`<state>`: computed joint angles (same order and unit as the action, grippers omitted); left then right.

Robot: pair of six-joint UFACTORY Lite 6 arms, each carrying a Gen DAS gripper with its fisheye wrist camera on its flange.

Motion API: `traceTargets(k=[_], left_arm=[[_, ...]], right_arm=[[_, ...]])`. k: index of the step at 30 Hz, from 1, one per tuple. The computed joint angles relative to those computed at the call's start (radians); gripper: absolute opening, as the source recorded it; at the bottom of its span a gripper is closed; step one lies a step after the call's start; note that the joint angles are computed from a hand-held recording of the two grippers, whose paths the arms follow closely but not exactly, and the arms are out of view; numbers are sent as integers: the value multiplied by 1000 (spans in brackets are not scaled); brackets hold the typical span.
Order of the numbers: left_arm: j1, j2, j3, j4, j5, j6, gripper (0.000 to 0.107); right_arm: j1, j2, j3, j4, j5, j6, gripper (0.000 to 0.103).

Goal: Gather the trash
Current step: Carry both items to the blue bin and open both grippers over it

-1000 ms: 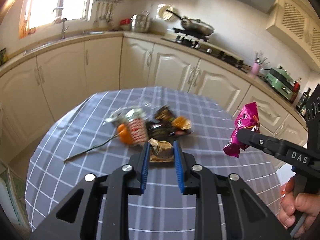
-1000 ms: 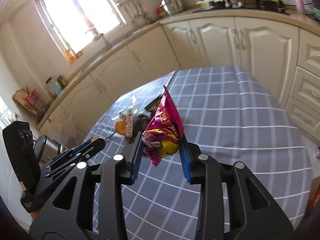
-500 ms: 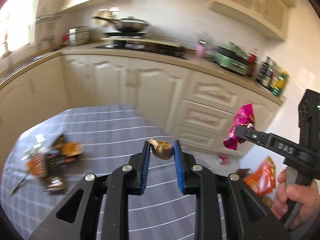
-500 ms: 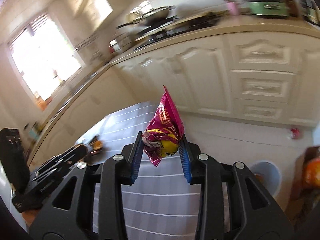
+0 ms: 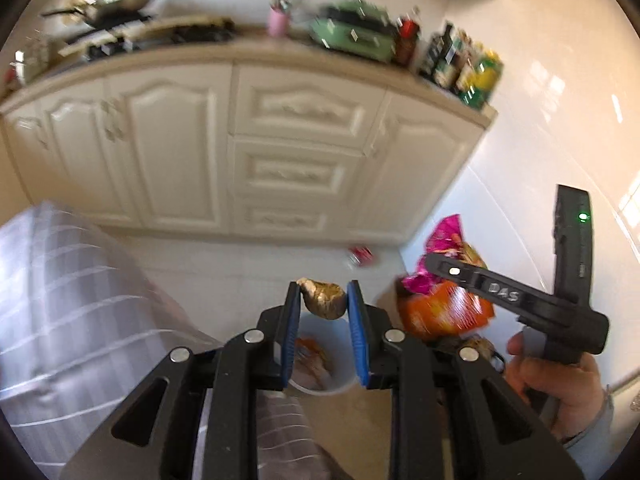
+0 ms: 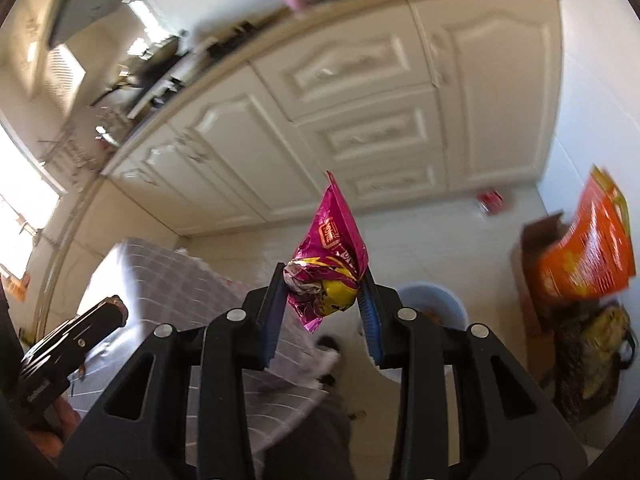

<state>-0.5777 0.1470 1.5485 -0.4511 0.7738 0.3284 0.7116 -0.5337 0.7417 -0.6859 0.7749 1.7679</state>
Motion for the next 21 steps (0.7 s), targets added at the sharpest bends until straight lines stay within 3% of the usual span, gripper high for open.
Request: traceTargets(k=[8,13,16,17,19,21], left_arm=[[-145,317,186,52,13,-102,23],[-181,473,348,75,64,-142,23],[-192,605,505,88,142,-154,25],[-198,646,562,116,173,-176,40],[-194,671,592,118,179,-196,70],[-184,641,552,127,139,-216,76]], right_arm=[[-202,-51,-189,185,-198,-175,34],[-309,-32,-236,293,-294,-310,34],[-356,-13,-252,331,-339,-354,37],[-373,-3,-257,344,-350,-370,40],[-407,9,-266,394,-374,-426,66],[-420,6,-277,407,-376,-437,70]])
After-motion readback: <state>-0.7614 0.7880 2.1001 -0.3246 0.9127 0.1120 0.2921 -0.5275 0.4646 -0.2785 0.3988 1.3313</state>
